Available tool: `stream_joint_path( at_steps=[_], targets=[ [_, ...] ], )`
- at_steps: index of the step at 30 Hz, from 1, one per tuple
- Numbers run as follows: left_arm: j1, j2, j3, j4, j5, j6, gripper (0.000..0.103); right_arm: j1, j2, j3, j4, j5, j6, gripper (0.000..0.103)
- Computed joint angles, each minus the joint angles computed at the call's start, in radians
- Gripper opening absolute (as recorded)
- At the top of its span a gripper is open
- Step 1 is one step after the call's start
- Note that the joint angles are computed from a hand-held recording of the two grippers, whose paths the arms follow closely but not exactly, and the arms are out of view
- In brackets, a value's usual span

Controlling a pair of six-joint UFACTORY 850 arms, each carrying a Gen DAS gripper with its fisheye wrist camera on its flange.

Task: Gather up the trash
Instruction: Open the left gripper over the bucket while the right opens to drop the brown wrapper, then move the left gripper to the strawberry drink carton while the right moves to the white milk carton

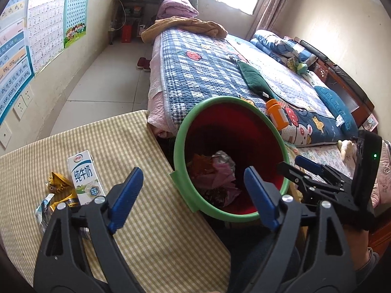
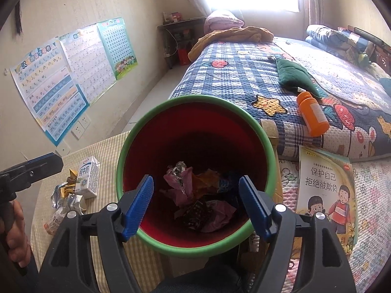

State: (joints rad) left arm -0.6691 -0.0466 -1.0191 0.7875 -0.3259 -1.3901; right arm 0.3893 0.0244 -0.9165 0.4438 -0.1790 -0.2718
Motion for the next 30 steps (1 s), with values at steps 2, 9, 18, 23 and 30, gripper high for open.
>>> stream_joint_path(
  at_steps=[2,9,18,23,30],
  targets=[
    [0.0,0.023,0.025,0.035,-0.009,-0.048,0.092,0.01,0.004,0.002,-0.04,0.001,0.04,0.078],
    [0.004,0.118,0.117,0.071,-0.044,-0.122,0.097,0.067,0.026,0.017,-0.169,0.009,0.179,0.087],
    [0.011,0.275,0.264,0.094,-0.096,-0.201,0.097,0.189,0.014,0.013,-0.223,-0.002,0.247,0.087],
    [0.02,0.368,0.345,0.076,-0.138,-0.216,0.097,0.251,-0.01,-0.009,-0.261,-0.006,0.282,0.087],
    [0.029,0.484,0.447,0.008,-0.186,-0.202,0.097,0.319,-0.05,-0.045,-0.267,-0.005,0.292,0.087]
  ],
)
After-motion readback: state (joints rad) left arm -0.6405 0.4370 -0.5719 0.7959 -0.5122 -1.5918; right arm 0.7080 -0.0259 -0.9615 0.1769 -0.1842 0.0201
